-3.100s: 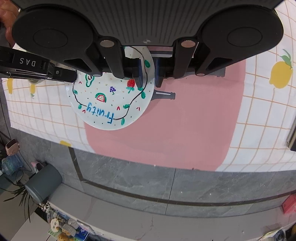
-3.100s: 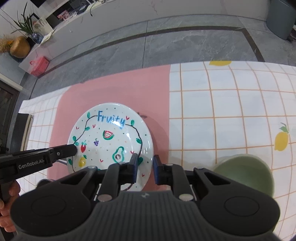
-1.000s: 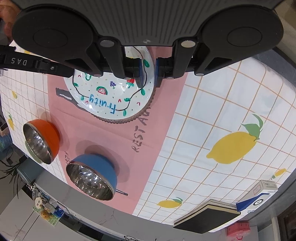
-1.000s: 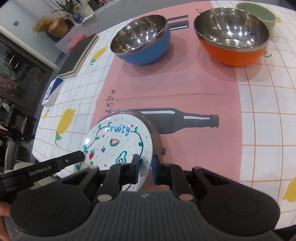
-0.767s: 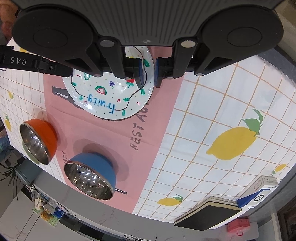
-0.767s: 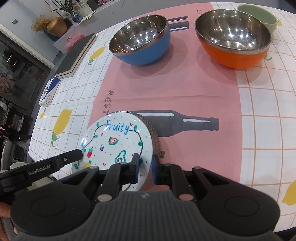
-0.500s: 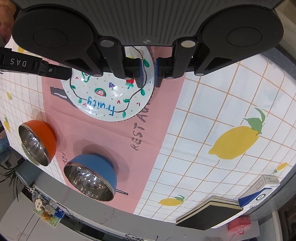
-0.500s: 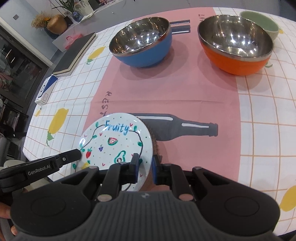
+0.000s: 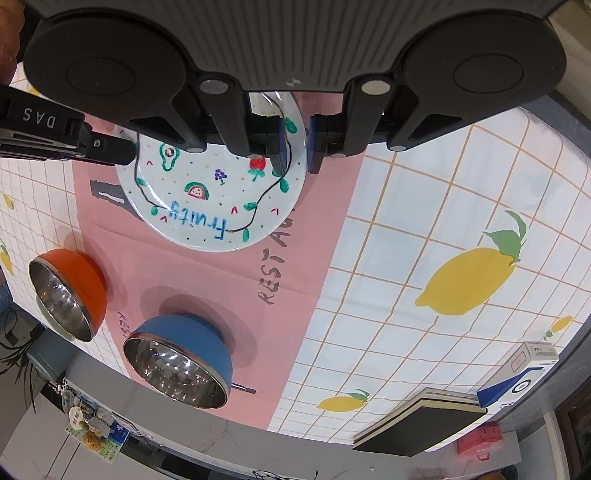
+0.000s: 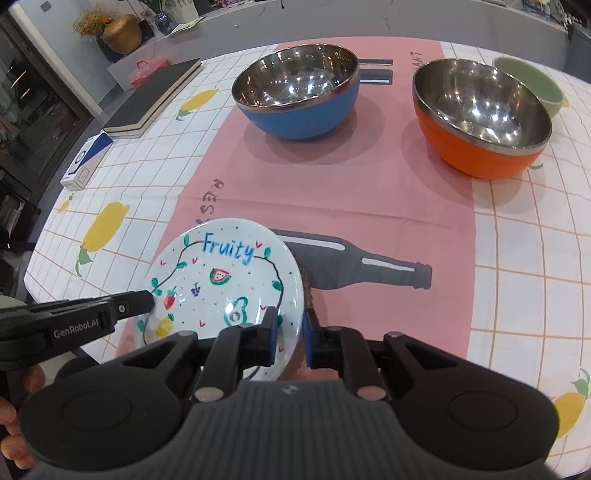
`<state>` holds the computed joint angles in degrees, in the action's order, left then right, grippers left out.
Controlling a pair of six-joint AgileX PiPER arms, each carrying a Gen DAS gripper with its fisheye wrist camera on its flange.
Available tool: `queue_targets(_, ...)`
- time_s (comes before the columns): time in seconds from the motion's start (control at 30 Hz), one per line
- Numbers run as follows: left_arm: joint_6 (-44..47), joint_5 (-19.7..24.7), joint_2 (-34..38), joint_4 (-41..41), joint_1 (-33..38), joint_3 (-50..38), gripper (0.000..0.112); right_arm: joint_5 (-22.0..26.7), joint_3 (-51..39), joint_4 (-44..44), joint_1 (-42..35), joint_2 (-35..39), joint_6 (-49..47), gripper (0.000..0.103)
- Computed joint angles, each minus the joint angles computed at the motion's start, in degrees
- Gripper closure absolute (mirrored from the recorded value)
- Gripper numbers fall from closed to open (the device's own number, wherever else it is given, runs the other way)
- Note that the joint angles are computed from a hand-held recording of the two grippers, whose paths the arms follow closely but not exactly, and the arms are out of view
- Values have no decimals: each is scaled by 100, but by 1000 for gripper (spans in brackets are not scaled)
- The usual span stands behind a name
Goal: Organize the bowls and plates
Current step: 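Lower the Fruity plate onto the pink runner and open the left gripper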
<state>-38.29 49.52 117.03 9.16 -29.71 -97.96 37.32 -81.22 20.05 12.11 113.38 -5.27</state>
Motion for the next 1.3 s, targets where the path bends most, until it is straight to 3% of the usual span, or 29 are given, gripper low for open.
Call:
queue_targets(0.27,22,-30,-31,49,-3,47,100,-240,230,329,-66,-79,-305,90)
queue_targets(0.43,-4,-211,-228,57,51,309,99,-363,468,488,-134,-287,-463,82)
queue_targets(0.7,259,-467,-303,-365,148,572,100,-119,689,1208,-346,-275,-778,80)
queue_targets(1.07,152,-224,-161,10,41,242,99,-106,846,1828,-514,-414,-1431,79)
queue_targets(1.3,447,-60,-35,-98,101,-475,99,-104,606,1600,-640,-537,-1395,73)
